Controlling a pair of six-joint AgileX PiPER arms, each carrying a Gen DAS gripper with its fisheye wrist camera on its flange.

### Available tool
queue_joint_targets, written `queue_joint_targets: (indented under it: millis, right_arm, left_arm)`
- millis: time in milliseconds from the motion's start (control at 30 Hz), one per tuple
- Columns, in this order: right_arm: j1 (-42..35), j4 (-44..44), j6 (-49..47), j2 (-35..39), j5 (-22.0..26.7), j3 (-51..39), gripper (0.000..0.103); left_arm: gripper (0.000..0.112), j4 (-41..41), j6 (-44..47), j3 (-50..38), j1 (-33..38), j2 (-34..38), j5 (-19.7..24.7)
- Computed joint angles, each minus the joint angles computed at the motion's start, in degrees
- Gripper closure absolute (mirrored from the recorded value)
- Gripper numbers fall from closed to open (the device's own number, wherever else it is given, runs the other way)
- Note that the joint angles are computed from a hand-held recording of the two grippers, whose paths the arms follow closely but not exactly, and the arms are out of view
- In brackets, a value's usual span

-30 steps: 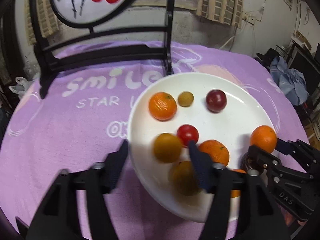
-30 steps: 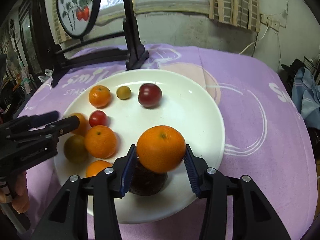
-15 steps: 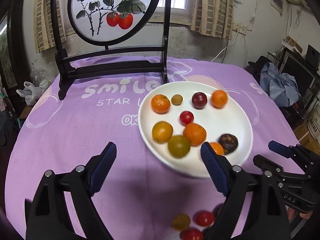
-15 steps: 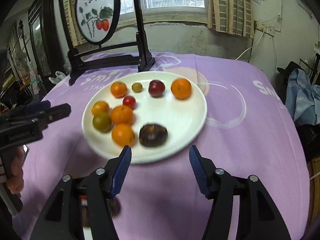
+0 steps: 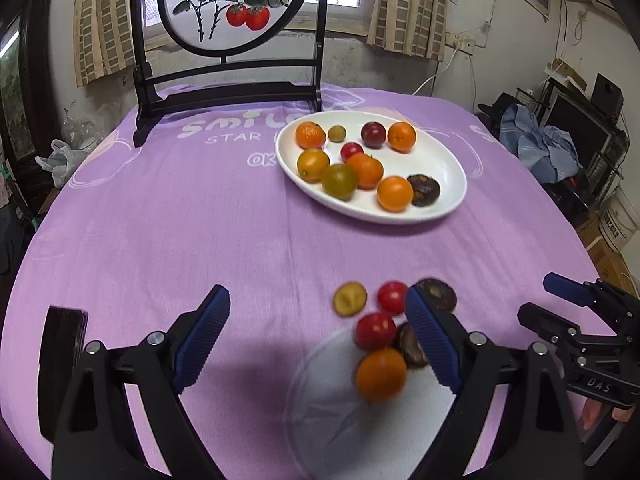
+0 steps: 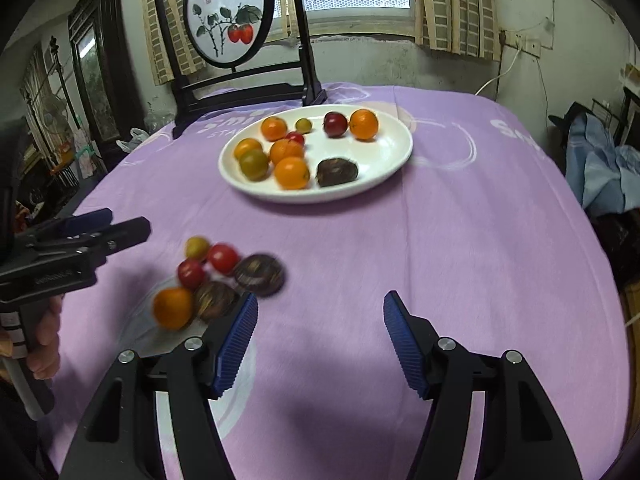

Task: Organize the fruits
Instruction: 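Move back to the cluster and grasp an orange tomato with the left tool, then grasp a dark brown fruit with the right tool while the left tool holds the tomato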

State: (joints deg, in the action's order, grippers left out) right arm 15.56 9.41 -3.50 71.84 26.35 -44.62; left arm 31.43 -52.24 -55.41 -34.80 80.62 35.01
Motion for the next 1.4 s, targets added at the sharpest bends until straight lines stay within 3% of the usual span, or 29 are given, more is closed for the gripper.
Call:
queue_joint_targets:
  millis: [167, 400, 567, 700, 833, 933, 1000, 1133, 1400]
  right_arm:
    - [3.6, -6.0, 7.1, -3.7, -0.2, 4.4, 0.036]
    - [3.6, -7.0, 9.1, -5.3, -1.8, 7.9, 0.036]
    - [1.6, -0.8, 3.2, -5.0, -2.4, 8.8, 0.035]
    - [0.5, 3.2, -0.9, -5.1, -2.5, 9.0, 0.035]
    - [1.0, 3.2, -1.0, -5.1, -2.2, 8.9, 0.035]
    - [2.0, 1.3, 0.8, -5.0, -2.1, 8.7, 0.035]
    - [2.7, 0.0, 2.1, -5.0, -2.0, 8.7, 0.035]
    - [3.9, -2.7, 4.9, -4.6, -1.4, 7.9, 0.035]
    - [11.1, -9.8, 12.3, 0.3, 0.3, 4.1, 0.035]
  left_arm:
    - [0.025, -0.4, -1.3, 3.8, -2.4, -1.7, -0.1]
    - [0.025, 0.7, -2.6, 6.2, -6.1, -0.6, -0.5]
    - [0.025, -0.7, -1.6, 6.8, -6.9, 1.7, -1.1]
    - [0.041, -4.7, 2.4, 5.6, -5.0, 5.0, -1.4]
    - [0.041, -3.7, 1.6, 4.3, -4.6, 6.5, -1.6]
    - [0.049, -3.8, 2.4, 2.9, -4.4, 7.7, -1.6]
    - [0.075, -7.2, 6.4, 2.4, -3.7, 7.5, -2.7]
    - [0.077, -7.6, 6.6, 1.9, -4.5, 6.9, -1.0]
    - [0.078, -12.0, 11.2, 8.3, 0.8, -2.4, -4.7]
